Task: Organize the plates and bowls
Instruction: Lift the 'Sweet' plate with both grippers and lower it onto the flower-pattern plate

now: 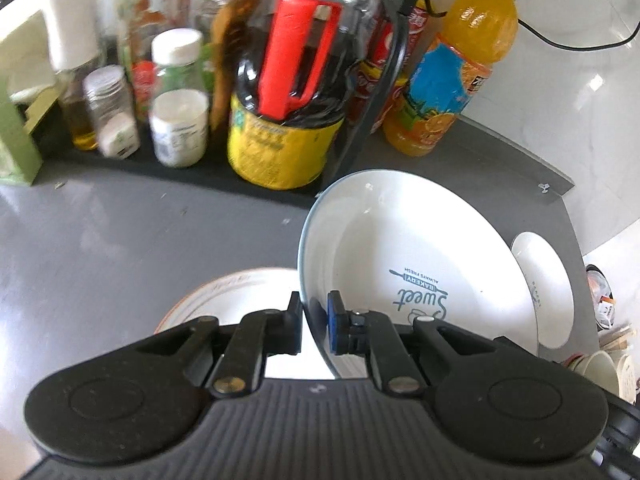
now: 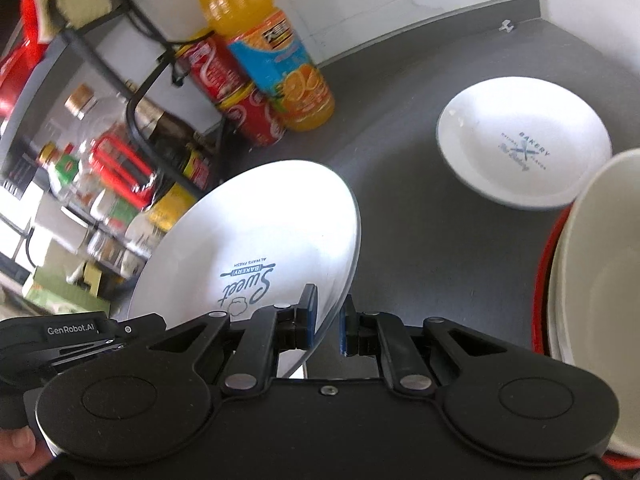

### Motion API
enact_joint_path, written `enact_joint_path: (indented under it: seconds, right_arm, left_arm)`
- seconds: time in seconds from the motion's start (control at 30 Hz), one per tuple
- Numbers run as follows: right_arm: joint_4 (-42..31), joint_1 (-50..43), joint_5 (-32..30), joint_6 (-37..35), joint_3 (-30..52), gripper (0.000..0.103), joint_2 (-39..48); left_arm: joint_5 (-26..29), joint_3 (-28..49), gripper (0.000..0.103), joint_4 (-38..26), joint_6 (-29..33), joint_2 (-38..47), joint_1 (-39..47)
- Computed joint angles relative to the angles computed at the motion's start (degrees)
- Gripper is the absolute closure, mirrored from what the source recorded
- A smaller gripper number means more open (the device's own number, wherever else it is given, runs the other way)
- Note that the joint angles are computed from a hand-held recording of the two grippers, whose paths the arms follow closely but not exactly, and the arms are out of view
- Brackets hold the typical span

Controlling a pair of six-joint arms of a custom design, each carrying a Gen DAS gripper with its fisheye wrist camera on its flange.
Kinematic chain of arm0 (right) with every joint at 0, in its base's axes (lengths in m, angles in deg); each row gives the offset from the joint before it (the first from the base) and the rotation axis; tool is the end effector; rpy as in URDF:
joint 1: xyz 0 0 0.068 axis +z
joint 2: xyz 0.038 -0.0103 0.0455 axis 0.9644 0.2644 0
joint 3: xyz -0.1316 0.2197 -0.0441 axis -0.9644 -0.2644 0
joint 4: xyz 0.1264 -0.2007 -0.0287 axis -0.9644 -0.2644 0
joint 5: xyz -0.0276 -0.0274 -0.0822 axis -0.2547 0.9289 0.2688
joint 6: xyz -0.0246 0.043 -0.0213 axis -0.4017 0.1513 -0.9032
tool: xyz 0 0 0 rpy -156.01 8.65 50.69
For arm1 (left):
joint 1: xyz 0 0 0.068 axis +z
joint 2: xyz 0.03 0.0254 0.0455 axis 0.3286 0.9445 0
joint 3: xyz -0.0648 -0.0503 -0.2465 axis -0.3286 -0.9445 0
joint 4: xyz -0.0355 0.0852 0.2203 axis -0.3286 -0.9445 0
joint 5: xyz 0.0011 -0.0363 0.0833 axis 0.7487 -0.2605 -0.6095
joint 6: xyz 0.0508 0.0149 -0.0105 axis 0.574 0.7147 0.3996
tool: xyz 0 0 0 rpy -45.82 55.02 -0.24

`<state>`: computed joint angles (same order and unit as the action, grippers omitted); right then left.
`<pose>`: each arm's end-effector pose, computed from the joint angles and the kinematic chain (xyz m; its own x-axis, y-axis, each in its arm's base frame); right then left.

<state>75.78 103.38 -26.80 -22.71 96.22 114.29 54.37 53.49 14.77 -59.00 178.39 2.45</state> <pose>0.3151 0.1773 0.1776 -0.8465 0.2116 -0.4886 -0.0488 0.8830 0.4669 0.3189 -0.0925 0.1931 -0.7885 -0.3933 -0.4729 -0.3008 0.9172 -0.2613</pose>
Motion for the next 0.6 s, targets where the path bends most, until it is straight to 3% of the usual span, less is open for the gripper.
enact_joint_path:
  seconds: [0.27,0.6]
  right_arm:
    - [0.8,2.1,-0.2,-1.3,-4.8,0.093,-3.3]
    - [0.6,3.5,-0.8,-1.9,-8.3,0.093,-5.8]
  left_arm:
    - [-1.8,-9.8,0.092,-0.5,-3.8,-8.5,-1.4]
    - [-4.3,-15.8,0.092,-2.1,-7.6,-14.5,-4.2]
